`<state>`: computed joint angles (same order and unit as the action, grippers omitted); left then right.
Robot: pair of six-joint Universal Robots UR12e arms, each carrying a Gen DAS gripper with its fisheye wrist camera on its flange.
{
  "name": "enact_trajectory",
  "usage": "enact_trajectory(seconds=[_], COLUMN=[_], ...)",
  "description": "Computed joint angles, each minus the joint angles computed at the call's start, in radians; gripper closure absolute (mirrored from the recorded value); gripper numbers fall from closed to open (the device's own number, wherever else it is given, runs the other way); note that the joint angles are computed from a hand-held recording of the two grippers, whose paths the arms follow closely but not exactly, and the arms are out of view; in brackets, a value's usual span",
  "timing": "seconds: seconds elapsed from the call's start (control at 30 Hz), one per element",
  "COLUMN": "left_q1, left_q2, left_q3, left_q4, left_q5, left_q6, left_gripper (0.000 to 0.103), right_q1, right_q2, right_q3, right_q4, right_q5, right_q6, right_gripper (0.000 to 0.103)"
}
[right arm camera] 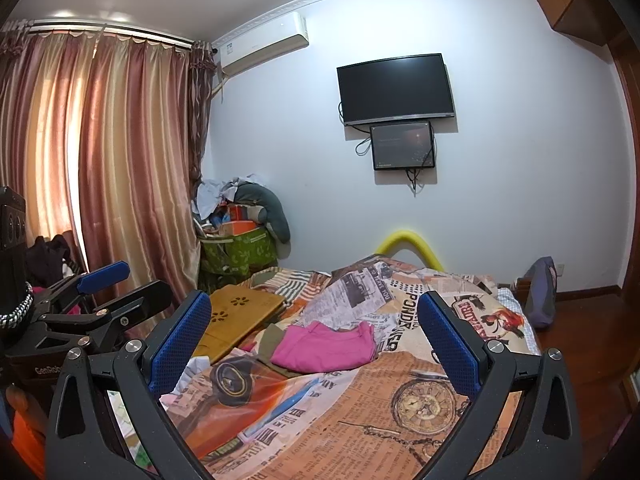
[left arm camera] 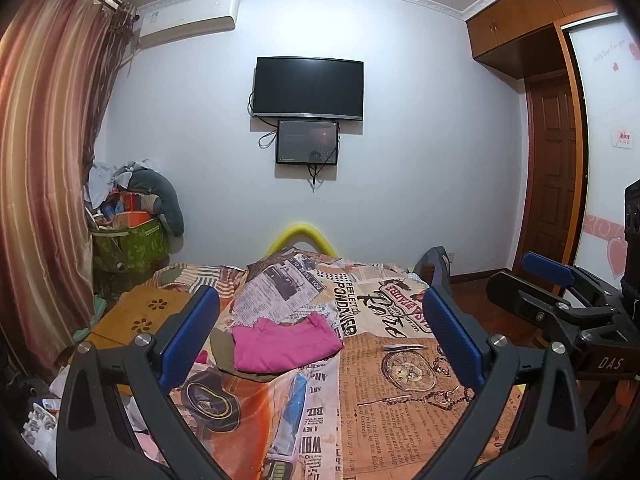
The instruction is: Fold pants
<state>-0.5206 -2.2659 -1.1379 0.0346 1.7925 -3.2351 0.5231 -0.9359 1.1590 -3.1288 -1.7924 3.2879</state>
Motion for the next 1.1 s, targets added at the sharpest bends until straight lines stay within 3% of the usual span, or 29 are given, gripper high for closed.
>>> enact_trajectory(seconds=[1.1], left_q1=[0.001], left_q2=[0.0], left_q3=[-0.004], left_q4=[0.006], left_q5=[-0.035], left_q6=[-0.012], left_gripper=[0.001], right_q1=[-0.005], right_q2=[-0.004], right_q3=[0.007], right_q4=[0.002], right_q5=[0.002], right_q6=[0.003], right_gripper=[0.0])
